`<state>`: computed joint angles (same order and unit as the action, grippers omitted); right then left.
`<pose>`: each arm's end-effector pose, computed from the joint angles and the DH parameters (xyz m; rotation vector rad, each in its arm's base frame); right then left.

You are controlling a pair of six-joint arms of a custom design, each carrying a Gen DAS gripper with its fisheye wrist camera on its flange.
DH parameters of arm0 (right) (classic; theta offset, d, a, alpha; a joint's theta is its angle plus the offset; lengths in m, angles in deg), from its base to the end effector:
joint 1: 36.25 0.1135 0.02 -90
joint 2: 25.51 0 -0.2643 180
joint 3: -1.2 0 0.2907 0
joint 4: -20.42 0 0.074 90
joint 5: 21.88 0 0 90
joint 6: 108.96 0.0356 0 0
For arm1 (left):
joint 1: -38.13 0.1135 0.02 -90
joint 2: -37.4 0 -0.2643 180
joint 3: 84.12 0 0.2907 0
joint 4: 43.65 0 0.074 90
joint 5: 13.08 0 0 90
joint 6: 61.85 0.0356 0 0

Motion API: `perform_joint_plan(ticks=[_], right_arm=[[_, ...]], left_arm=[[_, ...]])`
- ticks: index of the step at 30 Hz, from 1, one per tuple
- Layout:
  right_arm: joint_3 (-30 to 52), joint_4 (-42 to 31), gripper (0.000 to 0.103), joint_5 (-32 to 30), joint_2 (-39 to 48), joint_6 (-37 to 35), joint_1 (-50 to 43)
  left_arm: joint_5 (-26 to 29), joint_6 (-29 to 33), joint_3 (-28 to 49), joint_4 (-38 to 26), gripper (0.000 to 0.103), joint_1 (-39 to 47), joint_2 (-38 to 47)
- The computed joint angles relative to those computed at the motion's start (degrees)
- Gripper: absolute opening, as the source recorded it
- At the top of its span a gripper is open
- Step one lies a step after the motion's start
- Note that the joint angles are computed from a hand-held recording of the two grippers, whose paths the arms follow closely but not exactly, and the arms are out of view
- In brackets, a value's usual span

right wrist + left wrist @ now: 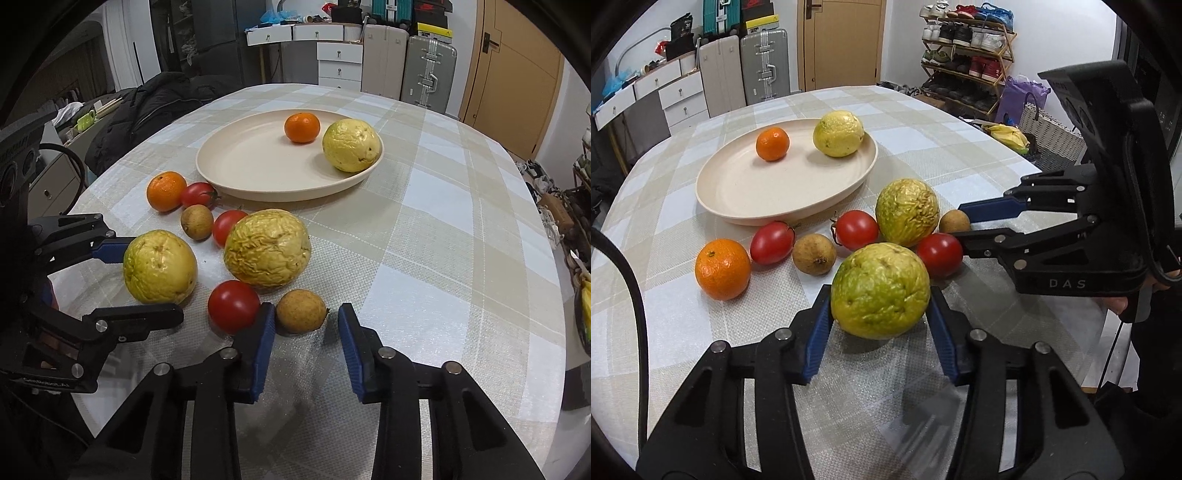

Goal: Organize fruits
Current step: 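Grasp the green-yellow fruit with the left tool while the right tool grasps the brown kiwi, then carry the green-yellow fruit with the left tool while the right tool carries the kiwi, releasing both onto the plate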

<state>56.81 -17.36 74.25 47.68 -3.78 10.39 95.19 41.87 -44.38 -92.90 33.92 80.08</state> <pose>0.1970 0.2031 0.1887 -0.6514 2.4703 0.2918 0.1808 -0.0245 0.1926 0.5133 2.3908 -0.3219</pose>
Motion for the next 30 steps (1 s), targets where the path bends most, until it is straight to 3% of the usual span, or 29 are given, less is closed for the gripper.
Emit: perform_joint_plan(ticks=[10,30], right_arm=[[-0.54,0.73,0.027,-0.45,-0.61,-0.65,-0.18],[-1.49,1.54,0.027,2.95,-10.15,0.73,1.18]], left_arm=[[1.46,0.12,0.12,0.46,0.047,2.24,-1.13],[6.77,0.06,1.18,-0.16,0.047,10.99,-6.46]])
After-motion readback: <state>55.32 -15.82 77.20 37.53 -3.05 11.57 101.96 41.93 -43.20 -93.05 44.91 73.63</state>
